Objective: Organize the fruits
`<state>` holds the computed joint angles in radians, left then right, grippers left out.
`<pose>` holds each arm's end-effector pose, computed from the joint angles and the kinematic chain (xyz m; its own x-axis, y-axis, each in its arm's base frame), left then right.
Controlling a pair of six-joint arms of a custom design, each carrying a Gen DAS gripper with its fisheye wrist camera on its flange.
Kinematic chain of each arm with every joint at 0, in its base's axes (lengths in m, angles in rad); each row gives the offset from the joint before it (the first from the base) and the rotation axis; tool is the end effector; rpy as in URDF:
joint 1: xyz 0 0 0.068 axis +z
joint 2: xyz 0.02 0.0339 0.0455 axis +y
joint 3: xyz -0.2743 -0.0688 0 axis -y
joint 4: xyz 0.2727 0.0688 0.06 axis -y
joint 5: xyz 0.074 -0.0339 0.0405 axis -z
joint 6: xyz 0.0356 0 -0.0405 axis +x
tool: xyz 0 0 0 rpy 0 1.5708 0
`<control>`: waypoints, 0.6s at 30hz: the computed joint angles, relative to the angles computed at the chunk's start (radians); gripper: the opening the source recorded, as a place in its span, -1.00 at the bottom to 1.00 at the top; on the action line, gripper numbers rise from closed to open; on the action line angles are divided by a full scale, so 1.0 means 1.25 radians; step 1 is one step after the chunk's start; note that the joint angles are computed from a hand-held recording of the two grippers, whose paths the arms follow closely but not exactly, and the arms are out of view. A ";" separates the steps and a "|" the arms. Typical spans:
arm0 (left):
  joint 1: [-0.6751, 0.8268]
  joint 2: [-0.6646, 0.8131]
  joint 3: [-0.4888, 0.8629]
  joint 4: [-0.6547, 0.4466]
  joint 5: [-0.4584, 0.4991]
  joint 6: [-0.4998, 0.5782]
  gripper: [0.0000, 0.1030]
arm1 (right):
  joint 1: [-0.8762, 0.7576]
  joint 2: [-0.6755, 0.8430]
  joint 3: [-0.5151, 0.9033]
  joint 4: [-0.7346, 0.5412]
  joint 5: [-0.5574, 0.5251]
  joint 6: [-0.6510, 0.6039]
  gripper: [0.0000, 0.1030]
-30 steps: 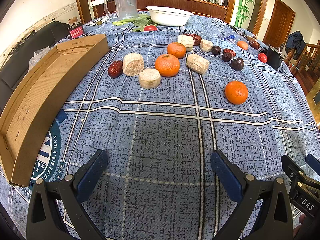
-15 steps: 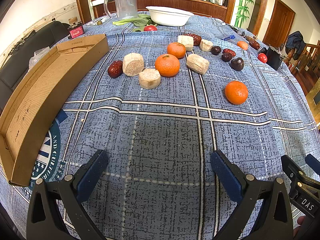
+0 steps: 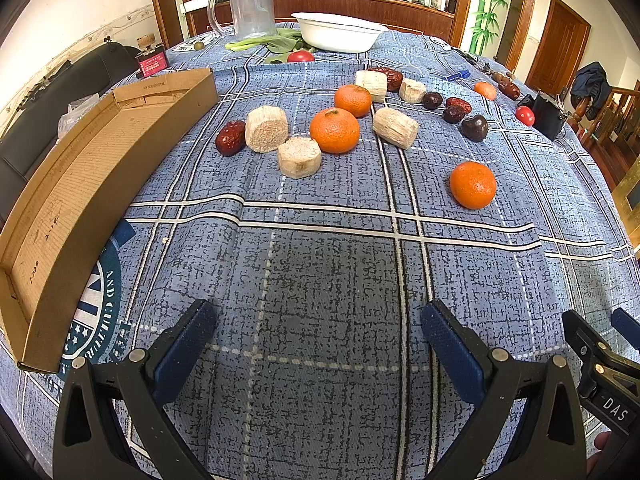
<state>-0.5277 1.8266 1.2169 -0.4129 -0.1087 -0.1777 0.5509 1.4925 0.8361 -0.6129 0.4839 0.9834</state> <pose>0.3513 -0.2003 0.1785 -0.8056 0.2661 -0.5293 0.3143 0.9493 -0.0010 0.2494 0.1338 0.1673 -0.7386 0.4110 -0.5344 0.4857 0.8741 0.0010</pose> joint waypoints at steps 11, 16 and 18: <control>-0.001 0.001 0.001 -0.001 -0.002 -0.002 1.00 | 0.000 0.000 0.000 0.000 0.000 0.000 0.99; -0.003 0.001 0.002 -0.003 -0.005 -0.007 1.00 | 0.000 0.001 0.000 0.000 0.000 0.000 0.99; -0.003 0.001 0.002 -0.003 -0.005 -0.008 1.00 | 0.000 0.001 0.000 0.000 0.000 0.000 0.99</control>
<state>-0.5319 1.8273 1.2199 -0.4166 -0.1153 -0.1871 0.5508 1.4932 0.8365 -0.6126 0.4838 0.9835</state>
